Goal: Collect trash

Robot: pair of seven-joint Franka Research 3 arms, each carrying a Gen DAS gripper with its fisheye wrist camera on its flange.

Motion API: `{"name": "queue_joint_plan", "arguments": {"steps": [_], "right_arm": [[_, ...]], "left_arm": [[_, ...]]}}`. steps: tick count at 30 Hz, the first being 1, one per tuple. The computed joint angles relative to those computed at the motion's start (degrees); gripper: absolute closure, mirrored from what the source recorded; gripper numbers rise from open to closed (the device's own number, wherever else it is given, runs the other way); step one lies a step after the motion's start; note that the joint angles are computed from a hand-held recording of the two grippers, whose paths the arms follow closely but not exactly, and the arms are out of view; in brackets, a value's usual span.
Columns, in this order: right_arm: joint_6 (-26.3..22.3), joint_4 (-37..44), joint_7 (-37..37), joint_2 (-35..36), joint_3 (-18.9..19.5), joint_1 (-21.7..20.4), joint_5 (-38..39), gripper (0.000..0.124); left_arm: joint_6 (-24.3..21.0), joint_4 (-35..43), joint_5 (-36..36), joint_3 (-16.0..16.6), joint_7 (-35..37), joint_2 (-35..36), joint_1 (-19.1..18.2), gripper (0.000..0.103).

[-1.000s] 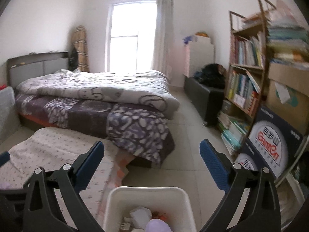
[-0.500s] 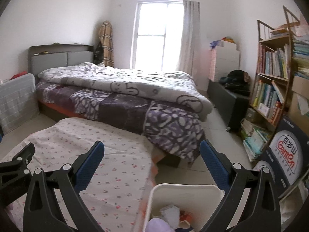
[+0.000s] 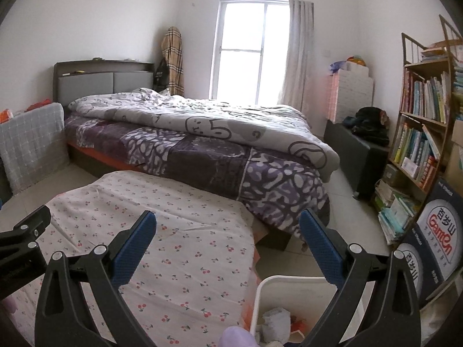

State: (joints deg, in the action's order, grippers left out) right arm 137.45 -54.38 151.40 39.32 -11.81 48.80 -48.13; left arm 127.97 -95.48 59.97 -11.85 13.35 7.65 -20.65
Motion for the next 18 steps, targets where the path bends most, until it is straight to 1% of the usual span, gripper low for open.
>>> {"name": "queue_joint_plan", "arguments": {"steps": [2,6,18], "right_arm": [[-0.23,1.66,-0.73,1.09,0.38,-0.33,0.89,0.028],[0.03,2.49,-1.26,1.75,0.12,-0.15,1.62,0.028],[0.67,1.87,-0.99,1.47,-0.52,0.39,1.88,0.028]], "left_arm": [[0.0,-0.1,0.05,0.05,-0.18,-0.1,0.06,0.007],[0.48,-0.69,-0.75,0.15,0.04,-0.54,0.55,0.007],[0.48,-0.96,-1.07,-0.04,0.18,-0.69,0.91,0.007]]}}
